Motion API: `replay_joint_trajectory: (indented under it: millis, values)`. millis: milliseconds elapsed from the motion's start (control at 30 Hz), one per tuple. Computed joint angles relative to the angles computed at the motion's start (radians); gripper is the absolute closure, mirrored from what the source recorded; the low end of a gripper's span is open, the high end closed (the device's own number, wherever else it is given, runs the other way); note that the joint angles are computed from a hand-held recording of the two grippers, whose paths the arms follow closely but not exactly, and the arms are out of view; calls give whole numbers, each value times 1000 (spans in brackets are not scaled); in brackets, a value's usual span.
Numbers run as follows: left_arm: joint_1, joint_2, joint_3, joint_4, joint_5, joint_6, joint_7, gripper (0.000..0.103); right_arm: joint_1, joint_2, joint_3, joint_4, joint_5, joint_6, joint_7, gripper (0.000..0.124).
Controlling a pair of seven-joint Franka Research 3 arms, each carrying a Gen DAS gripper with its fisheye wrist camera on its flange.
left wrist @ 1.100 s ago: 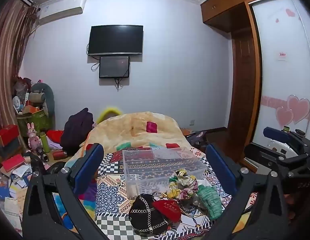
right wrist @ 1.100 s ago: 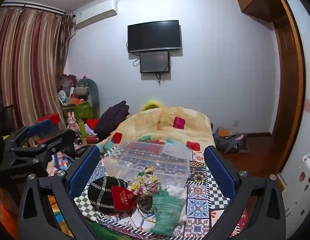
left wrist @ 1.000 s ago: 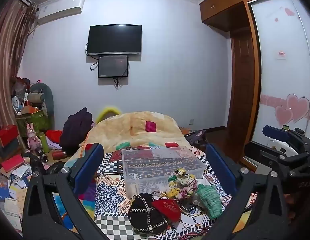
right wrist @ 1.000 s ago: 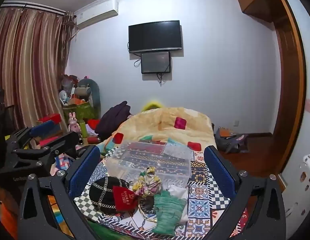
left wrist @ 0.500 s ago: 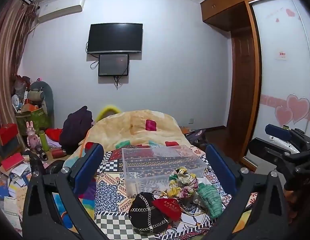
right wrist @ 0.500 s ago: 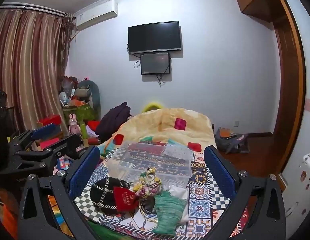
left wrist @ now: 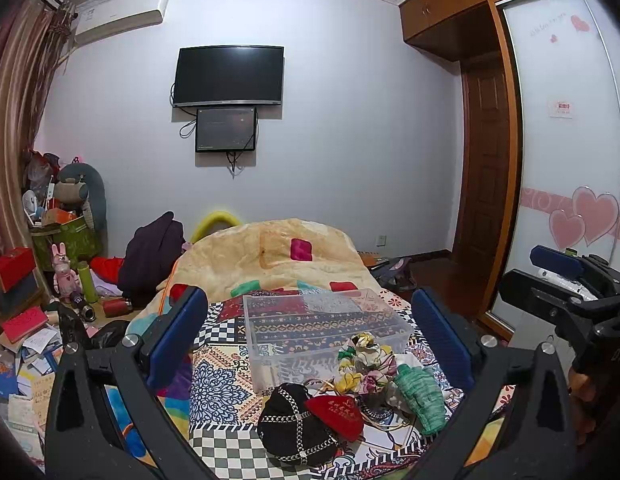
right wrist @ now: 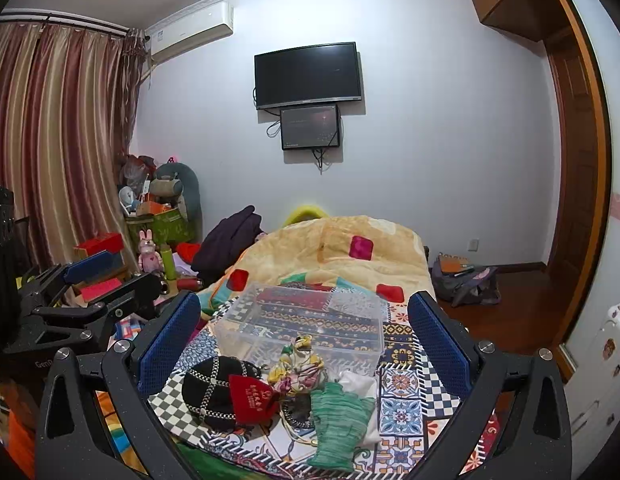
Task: Organize soft objects
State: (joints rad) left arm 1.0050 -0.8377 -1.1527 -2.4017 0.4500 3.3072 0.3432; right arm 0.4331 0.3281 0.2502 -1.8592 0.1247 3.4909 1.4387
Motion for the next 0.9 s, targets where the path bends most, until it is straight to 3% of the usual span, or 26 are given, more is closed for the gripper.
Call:
replay_joint_trajectory:
  millis: [900]
  values:
    - [-11, 7, 12, -11, -6, 12, 18, 0, -19, -1, 16, -3, -37, 11, 41, 21]
